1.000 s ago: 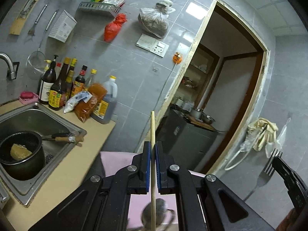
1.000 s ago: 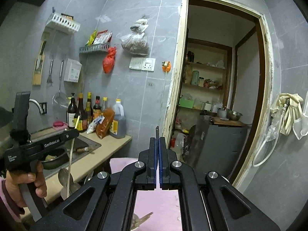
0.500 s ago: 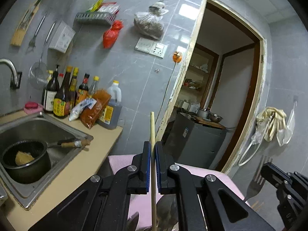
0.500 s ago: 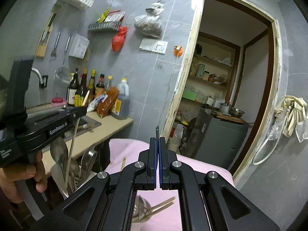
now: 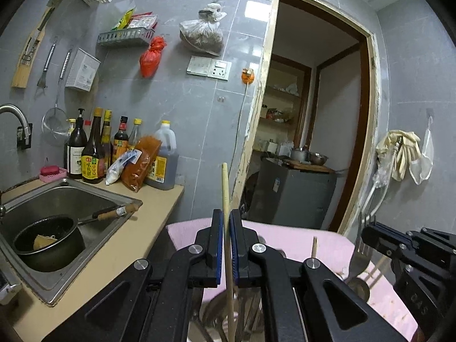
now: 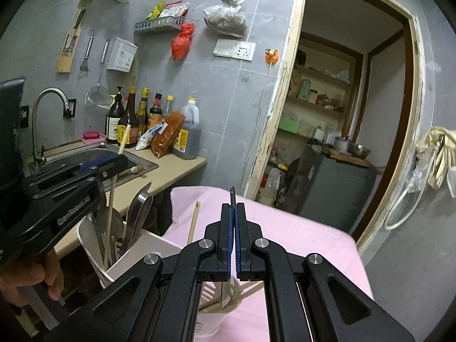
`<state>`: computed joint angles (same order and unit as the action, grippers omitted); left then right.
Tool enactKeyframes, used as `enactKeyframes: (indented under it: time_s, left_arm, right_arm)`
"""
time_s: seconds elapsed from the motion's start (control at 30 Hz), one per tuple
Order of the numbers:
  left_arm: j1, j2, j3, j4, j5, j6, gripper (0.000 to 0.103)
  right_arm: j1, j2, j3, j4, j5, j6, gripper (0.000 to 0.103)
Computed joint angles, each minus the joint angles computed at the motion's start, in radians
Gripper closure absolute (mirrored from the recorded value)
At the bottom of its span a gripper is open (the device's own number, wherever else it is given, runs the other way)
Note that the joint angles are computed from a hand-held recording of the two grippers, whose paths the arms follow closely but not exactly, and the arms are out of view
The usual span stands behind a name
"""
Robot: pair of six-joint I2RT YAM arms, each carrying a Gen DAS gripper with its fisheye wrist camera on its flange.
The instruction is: Organize utensils
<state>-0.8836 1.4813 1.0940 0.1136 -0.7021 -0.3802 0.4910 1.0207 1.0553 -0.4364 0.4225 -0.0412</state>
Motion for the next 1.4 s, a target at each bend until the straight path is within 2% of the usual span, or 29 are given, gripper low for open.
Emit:
enactKeyframes:
  time_s: [0.27, 0.5, 0.53, 0.57, 0.63, 0.67, 0.8, 0.87, 0.97, 1.07, 1.33, 1.4]
  left_arm:
    - [-0.004, -0.047, -0.004, -0.115, 0.052, -0.015, 0.097]
    - [0.022, -0.086, 0.043, -0.282, 0.132, -0.070, 0.096]
    - [0.024, -0.091, 0.049, -0.302, 0.142, -0.078, 0.092]
    - [0.026, -0.097, 0.053, -0.318, 0.155, -0.084, 0.084]
    - [0.029, -0.109, 0.051, -0.327, 0.181, -0.090, 0.075]
    - [0.026, -0.112, 0.054, -0.335, 0.184, -0.094, 0.073]
    - [0.010, -0.117, 0.078, -0.387, 0.169, -0.113, 0.071]
    - [0.004, -0.121, 0.092, -0.413, 0.167, -0.120, 0.064]
    - [-0.023, -0.130, 0.115, -0.451, 0.130, -0.135, 0.053]
    - [-0.051, -0.133, 0.145, -0.492, 0.100, -0.159, 0.044]
    - [-0.178, -0.133, 0.213, -0.587, -0.027, -0.226, 0.017]
    - [-0.227, -0.127, 0.236, -0.621, -0.079, -0.252, 0.012]
  right_arm:
    - [-0.044, -0.019, -0.026, -0.013, -0.094, 0.049, 0.100]
    - [-0.066, -0.027, -0.014, -0.045, -0.144, 0.101, 0.097]
    - [-0.074, -0.029, -0.013, -0.047, -0.155, 0.106, 0.097]
    - [-0.081, -0.036, -0.015, -0.047, -0.168, 0.114, 0.093]
    - [-0.089, -0.045, -0.018, -0.049, -0.180, 0.124, 0.082]
    - [-0.093, -0.054, -0.021, -0.050, -0.187, 0.134, 0.079]
    - [-0.108, -0.084, -0.027, -0.071, -0.195, 0.164, 0.078]
    - [-0.126, -0.097, -0.022, -0.089, -0.201, 0.178, 0.077]
    - [-0.153, -0.135, -0.023, -0.117, -0.206, 0.188, 0.066]
    - [-0.202, -0.178, -0.017, -0.152, -0.233, 0.191, 0.062]
    - [-0.456, -0.297, 0.011, -0.278, -0.437, 0.153, 0.043]
    - [-0.553, -0.331, 0.023, -0.328, -0.520, 0.128, 0.033]
